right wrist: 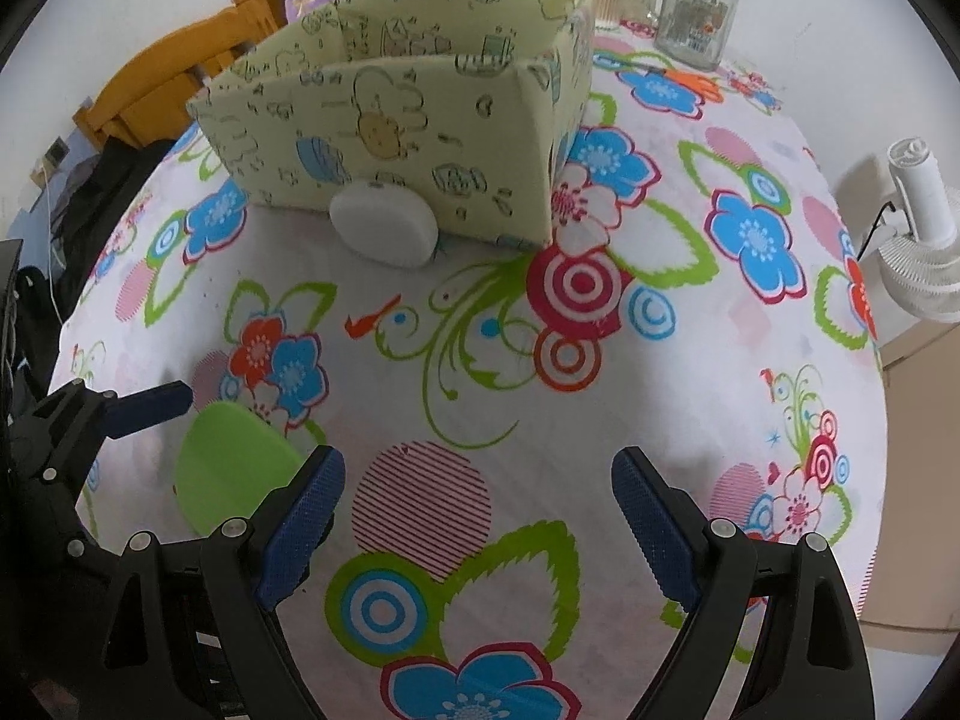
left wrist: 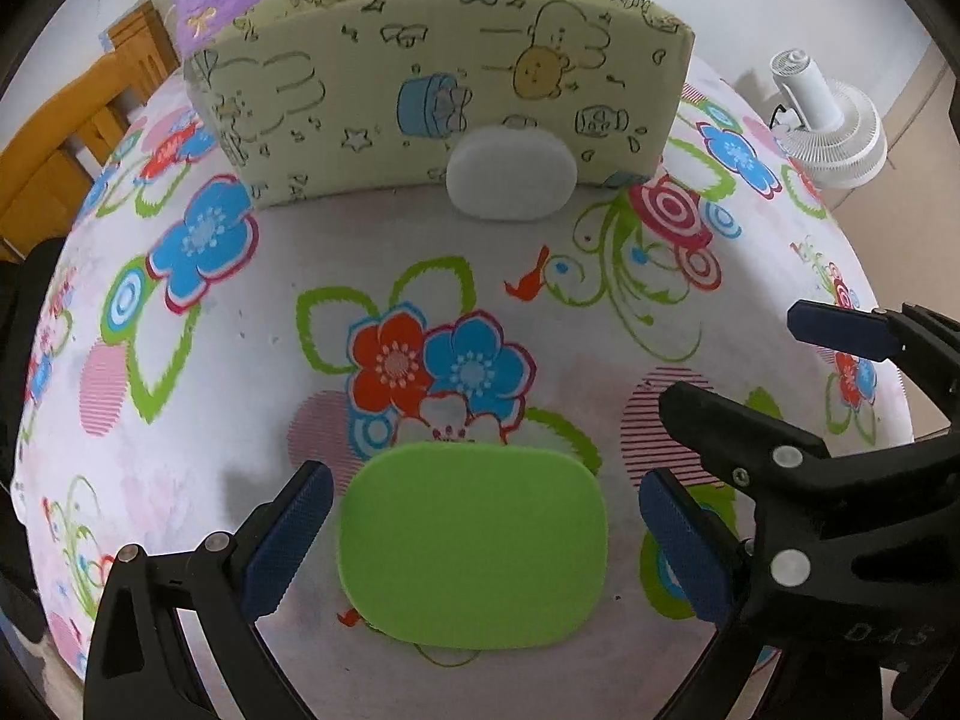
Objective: Organize rigid objects
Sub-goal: 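Center the left tool over the green item while the right tool approaches the earbud case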
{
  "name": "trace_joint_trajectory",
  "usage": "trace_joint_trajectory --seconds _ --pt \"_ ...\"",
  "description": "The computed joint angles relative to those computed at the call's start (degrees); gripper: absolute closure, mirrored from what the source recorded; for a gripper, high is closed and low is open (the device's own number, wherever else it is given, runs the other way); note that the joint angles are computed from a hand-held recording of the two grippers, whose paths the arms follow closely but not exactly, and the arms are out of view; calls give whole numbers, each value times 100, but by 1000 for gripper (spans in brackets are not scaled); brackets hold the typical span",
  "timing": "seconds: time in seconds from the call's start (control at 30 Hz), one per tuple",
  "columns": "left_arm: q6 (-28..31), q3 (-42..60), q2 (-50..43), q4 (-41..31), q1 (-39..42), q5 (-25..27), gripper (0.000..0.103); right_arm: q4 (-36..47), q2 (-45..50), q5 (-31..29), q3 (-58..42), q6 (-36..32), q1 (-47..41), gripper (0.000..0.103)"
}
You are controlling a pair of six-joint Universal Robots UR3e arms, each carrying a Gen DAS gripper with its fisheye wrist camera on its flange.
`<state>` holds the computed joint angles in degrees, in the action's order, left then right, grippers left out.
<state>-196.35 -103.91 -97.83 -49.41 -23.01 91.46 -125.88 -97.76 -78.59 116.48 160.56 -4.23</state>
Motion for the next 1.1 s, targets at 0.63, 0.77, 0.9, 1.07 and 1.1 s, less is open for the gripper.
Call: trace_joint_trajectory --seconds 0.63,0.77,0.9,1.07,1.1 --pt "-42 -1003 566 612 -190 508 8 -109 11 -97 313 91 114 11" --pt "-113 -750 340 524 -238 485 8 -124 31 -124 296 146 178 11" --pt "-29 -576 286 396 -82 369 8 -168 159 -148 171 264 294 11" --pt "185 -383 208 374 38 383 8 -307 435 -156 -87 488 452 11" --pt "229 -357 194 367 70 360 8 -335 506 -164 -152 542 496 11"
